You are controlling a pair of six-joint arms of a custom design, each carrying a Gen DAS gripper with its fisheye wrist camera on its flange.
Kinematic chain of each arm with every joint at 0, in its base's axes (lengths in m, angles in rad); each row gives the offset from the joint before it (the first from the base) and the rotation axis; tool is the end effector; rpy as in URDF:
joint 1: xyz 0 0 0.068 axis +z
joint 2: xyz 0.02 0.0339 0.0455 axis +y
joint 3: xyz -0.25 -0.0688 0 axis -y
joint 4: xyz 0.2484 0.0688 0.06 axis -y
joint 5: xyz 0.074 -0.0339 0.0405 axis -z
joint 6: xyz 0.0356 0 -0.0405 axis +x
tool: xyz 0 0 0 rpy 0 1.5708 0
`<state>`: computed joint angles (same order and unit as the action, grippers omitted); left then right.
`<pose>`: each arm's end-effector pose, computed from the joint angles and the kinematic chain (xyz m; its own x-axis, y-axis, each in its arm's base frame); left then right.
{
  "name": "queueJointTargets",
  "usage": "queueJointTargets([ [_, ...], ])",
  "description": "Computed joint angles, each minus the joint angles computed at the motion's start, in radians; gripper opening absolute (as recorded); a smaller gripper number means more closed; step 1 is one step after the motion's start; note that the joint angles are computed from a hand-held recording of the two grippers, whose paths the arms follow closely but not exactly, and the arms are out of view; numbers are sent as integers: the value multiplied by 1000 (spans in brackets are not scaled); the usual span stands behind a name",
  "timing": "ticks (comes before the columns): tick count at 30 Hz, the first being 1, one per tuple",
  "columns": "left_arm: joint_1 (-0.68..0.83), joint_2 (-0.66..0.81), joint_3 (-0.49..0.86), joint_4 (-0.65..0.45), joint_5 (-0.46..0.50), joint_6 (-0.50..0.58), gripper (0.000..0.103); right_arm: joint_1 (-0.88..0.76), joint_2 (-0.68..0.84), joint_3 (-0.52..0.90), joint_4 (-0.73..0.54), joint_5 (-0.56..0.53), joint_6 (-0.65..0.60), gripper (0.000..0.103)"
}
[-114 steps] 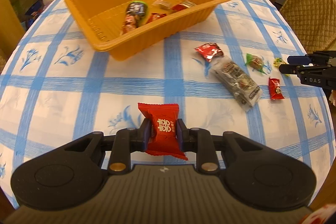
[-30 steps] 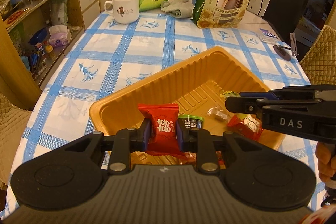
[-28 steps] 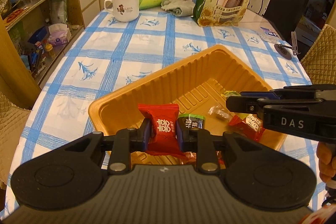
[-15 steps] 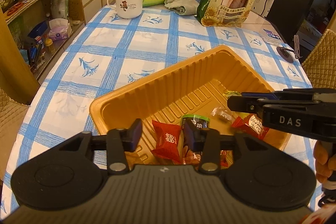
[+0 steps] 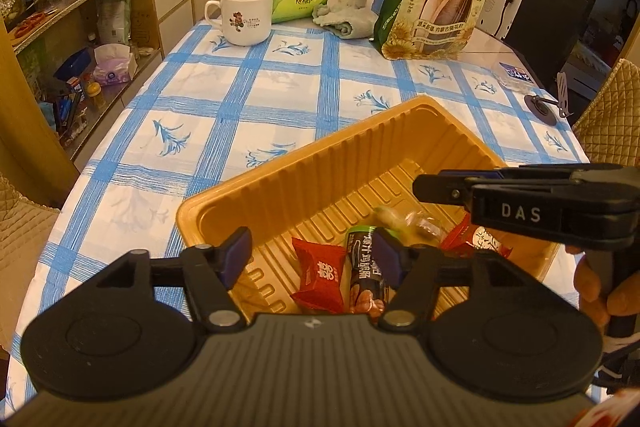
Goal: Organize snacks
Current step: 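Carry both snacks over the orange tray and open both tools to drop them, then withdraw both open tools from the tray toward the remaining snacks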
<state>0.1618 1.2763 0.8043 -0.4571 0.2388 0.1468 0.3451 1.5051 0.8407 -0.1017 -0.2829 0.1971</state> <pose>0.2589 0.0337 0.2062 -0.7846 0.0159 -0.6198 0.0990 0.9901 -0.0999 0.2922 0.1156 0.1820 -0.7405 -0.0664 -0.6688 -0.3764 0.8653 0.3309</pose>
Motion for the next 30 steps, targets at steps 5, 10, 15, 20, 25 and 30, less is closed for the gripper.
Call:
queueJointTargets([
  [5, 2, -41, -16, -13, 9, 9, 74, 10, -34, -27, 32, 41, 19, 74],
  [10, 3, -102, -42, -34, 11, 20, 85, -17, -87, -47, 5, 25, 30, 77],
  [15, 11, -171, -54, -79, 30, 23, 90, -63, -182, -99, -25, 10, 51, 86],
  [20, 10, -263, -64, -131, 36, 27, 92, -114, -299, -150, -88, -14, 39, 90],
  [25, 8, -360, -65, -202, 50, 18, 92, -152, -440, -196, -167, -28, 30, 91],
  [30, 7, -470, -68, -292, 73, 18, 92, -169, -591, -229, -266, -38, 27, 92],
])
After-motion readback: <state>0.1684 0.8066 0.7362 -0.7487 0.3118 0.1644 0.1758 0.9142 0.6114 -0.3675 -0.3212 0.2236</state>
